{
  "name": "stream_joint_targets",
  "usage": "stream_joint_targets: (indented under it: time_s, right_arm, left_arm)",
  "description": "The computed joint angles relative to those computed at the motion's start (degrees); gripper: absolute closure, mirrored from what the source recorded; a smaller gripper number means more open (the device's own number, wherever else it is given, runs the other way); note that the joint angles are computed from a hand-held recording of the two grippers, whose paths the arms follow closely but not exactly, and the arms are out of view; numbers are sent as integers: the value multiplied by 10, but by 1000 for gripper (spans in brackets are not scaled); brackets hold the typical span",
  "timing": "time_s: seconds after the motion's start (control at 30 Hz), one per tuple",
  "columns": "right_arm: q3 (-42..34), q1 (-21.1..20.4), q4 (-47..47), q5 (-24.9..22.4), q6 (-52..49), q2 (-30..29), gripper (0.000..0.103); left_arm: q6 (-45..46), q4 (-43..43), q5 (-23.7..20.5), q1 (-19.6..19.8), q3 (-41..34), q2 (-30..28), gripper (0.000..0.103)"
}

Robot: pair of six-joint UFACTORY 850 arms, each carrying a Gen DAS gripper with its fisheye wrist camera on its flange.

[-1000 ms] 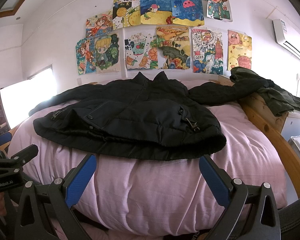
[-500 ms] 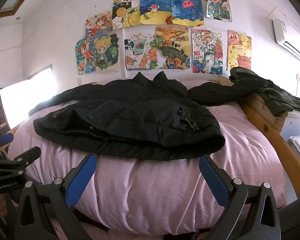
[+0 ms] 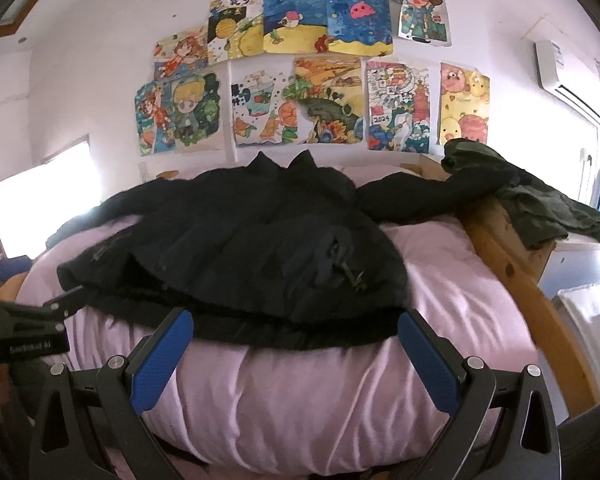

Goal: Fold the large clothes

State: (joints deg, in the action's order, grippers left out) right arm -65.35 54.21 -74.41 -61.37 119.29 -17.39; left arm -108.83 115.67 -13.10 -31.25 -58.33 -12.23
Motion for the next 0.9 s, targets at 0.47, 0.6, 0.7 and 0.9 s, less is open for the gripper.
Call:
stream_joint_targets:
  time_s: [0.47,0.6,0.7,0.9]
  right_arm:
    - [-45,-162,224,116,-331,111,0]
    - [-34,-211,228,136,-374,127,0]
    - [-31,-247,247,147,-418,125,0]
    - [-27,-313,243,152,-452,116,0]
  left_arm:
    - [644,-564,-51,-42,-281,-112,2]
    - [805,-706,-97,-56,-381,-176,2]
    - [939,-820,-139,-63,-469,-231,2]
    - [1083,-933,-223,-78,-693,-377,2]
